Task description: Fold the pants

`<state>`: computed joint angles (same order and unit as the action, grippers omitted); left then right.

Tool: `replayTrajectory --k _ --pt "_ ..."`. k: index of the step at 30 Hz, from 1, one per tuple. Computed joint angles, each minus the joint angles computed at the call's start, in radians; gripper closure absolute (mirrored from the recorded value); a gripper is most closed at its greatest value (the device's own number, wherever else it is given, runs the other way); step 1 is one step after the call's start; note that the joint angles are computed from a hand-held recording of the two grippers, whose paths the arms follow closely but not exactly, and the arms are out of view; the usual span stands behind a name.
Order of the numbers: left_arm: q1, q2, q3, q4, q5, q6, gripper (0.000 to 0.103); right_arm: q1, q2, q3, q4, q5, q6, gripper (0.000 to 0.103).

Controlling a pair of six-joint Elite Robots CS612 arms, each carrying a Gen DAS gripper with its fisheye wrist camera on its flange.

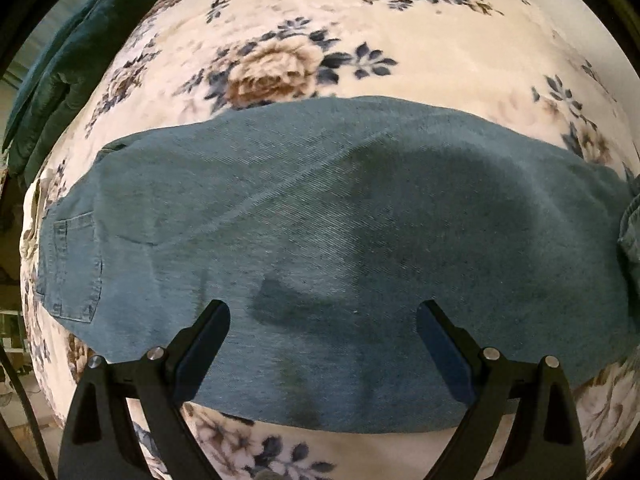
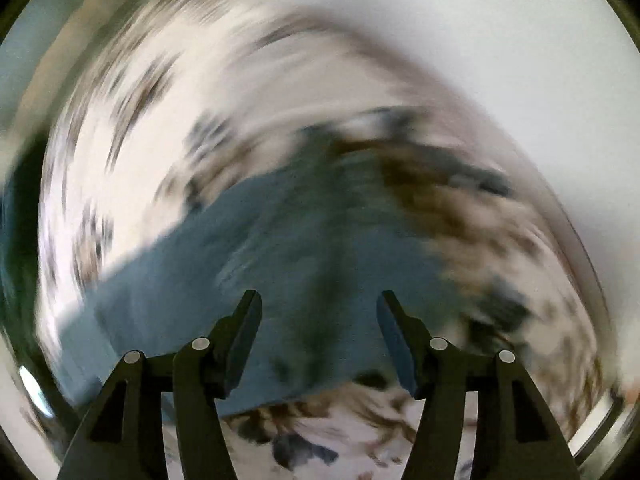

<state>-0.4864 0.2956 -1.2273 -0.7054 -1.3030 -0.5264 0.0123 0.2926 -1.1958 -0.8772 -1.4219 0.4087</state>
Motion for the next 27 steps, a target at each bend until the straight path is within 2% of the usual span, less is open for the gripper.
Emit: replayTrajectory --k 3,4,5,6,7,8,9,11,12,13,14,15,16,18,19,21,24,25,27 --pt "-0.003 0.0 -0.006 0.011 0.006 -0.001 0.008 0.039 -0.027 0.113 0.011 0.004 -0.125 0.04" --pt "-0.003 0.001 -0.007 0.015 0.007 0.003 0.008 0.053 -0.028 0.122 0.019 -0.037 -0.14 0.041" --pt "-0.004 0.001 -0.007 0.022 0.007 0.007 0.008 0.063 -0.027 0.124 0.022 -0.096 -0.137 0.059" --pt "-0.004 0.002 -0.009 0.024 0.005 0.008 0.008 0.063 -0.021 0.11 0.024 -0.125 -0.098 0.075" --pt "-0.003 0.004 -0.012 0.025 -0.001 0.007 0.008 0.049 0.0 0.059 0.017 -0.113 -0.018 0.082" --pt "-0.002 0.004 -0.014 0.025 -0.005 0.005 0.008 0.023 0.027 -0.013 0.013 -0.101 0.087 0.084" --pt "0.0 0.005 -0.018 0.025 -0.008 -0.001 0.008 0.007 0.042 -0.064 0.031 -0.124 0.192 0.086" --pt "0.001 0.007 -0.022 0.022 -0.012 -0.012 0.008 -0.027 0.068 -0.143 0.095 -0.127 0.33 0.086" --pt "0.003 0.008 -0.024 0.022 -0.019 -0.022 0.008 -0.056 0.085 -0.18 0.161 -0.073 0.391 0.086" --pt "0.004 0.008 -0.023 0.022 -0.028 -0.029 0.008 -0.087 0.112 -0.223 0.214 0.023 0.442 0.078" --pt "0.006 0.008 -0.025 0.022 -0.037 -0.035 0.008 -0.109 0.142 -0.277 0.224 0.104 0.498 0.069" --pt "0.007 0.008 -0.025 0.021 -0.043 -0.039 0.008 -0.122 0.166 -0.324 0.204 0.142 0.532 0.067" --pt "0.007 0.008 -0.026 0.02 -0.043 -0.04 0.008 -0.123 0.163 -0.332 0.208 0.139 0.525 0.061" --pt "0.006 0.008 -0.03 0.015 -0.034 -0.035 0.008 -0.101 0.129 -0.311 0.229 0.037 0.477 0.058" --pt "0.006 0.008 -0.032 0.015 -0.03 -0.034 0.008 -0.094 0.117 -0.305 0.215 0.015 0.458 0.056" --pt "0.008 0.006 -0.037 0.02 -0.028 -0.034 0.008 -0.079 0.108 -0.299 0.177 0.025 0.442 0.055" --pt "0.018 0.003 -0.046 0.034 -0.033 -0.048 0.008 -0.076 0.104 -0.268 0.081 0.11 0.414 0.055" --pt "0.021 0.003 -0.049 0.038 -0.032 -0.053 0.008 -0.068 0.104 -0.25 0.066 0.114 0.406 0.055" --pt "0.027 0.005 -0.056 0.049 -0.023 -0.068 0.008 -0.064 0.115 -0.231 0.079 0.107 0.454 0.055"
